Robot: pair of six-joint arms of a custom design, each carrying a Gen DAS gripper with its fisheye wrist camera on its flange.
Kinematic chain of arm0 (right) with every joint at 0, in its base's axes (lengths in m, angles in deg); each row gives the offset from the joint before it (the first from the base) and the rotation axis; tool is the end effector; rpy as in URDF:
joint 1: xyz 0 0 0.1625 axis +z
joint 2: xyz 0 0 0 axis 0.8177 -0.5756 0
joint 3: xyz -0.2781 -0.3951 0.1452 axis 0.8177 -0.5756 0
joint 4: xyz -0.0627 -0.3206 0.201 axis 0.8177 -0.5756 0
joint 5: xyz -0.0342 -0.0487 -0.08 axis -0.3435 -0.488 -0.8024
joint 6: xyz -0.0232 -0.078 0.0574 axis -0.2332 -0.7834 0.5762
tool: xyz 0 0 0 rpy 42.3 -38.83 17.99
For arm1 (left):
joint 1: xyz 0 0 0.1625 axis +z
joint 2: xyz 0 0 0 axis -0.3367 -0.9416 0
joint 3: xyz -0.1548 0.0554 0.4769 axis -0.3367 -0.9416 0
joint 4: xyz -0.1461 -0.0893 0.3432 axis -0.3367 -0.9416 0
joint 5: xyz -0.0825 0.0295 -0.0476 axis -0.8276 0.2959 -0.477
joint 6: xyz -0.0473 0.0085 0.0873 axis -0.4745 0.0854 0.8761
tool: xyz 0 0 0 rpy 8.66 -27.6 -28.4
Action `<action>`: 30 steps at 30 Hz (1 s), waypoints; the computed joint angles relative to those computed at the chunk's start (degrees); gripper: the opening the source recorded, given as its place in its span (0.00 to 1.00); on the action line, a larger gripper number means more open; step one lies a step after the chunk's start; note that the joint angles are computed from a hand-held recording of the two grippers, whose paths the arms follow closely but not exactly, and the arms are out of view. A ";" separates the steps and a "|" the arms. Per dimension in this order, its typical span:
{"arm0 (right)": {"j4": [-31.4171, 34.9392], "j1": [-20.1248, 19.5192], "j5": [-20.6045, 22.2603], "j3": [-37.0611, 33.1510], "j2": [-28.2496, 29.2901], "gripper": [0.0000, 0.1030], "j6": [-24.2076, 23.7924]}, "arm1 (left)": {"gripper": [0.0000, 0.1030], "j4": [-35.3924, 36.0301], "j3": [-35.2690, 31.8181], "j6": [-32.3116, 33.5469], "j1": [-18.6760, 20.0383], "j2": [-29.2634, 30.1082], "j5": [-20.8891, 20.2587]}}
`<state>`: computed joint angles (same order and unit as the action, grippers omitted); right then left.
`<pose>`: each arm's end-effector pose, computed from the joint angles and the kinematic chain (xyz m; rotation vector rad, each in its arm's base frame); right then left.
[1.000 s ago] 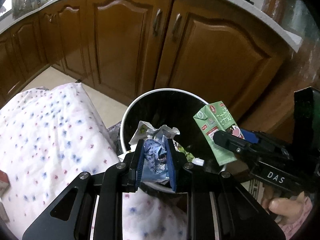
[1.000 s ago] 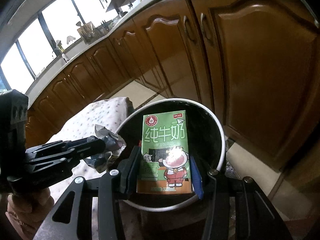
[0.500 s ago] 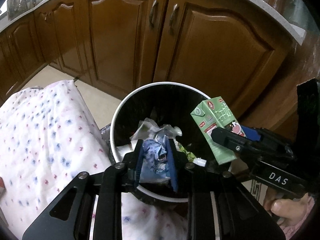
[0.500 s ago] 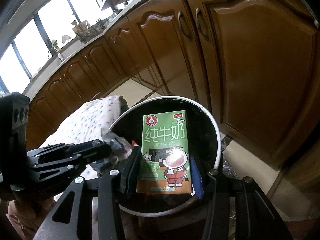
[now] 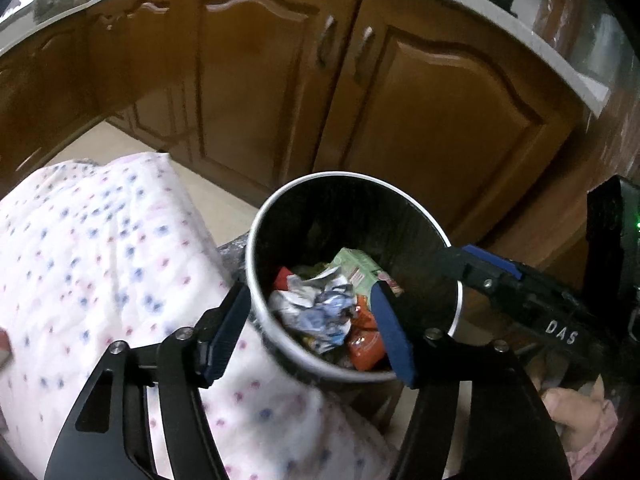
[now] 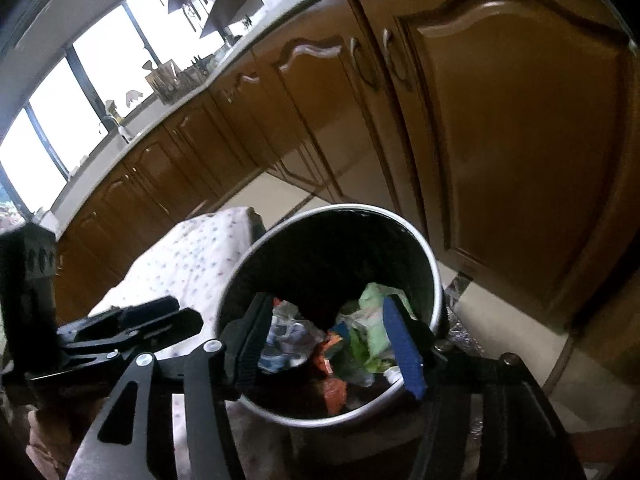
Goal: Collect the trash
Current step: 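Carry the foil and milk carton over the bin and open both tools, then move both tools back toward the white sponge and red carton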
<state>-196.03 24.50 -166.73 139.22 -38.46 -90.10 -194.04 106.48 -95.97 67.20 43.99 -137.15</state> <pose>0.0226 -0.5847 0.2387 0.4165 -2.6726 0.9598 -0.2896 -0.6050 -0.0098 0.5255 2.5272 -0.7229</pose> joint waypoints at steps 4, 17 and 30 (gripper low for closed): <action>-3.56 0.13 2.39 2.86 -0.41 0.73 -0.51 | 0.65 -5.35 5.62 -2.67 -0.07 -2.10 0.69; -11.27 3.28 7.92 11.15 2.27 0.84 -5.10 | 0.66 -19.12 25.41 -12.03 -1.29 -8.86 6.03; -8.75 7.86 8.27 12.84 6.57 0.86 -10.61 | 0.69 -25.13 44.43 -21.79 -4.83 -15.13 12.85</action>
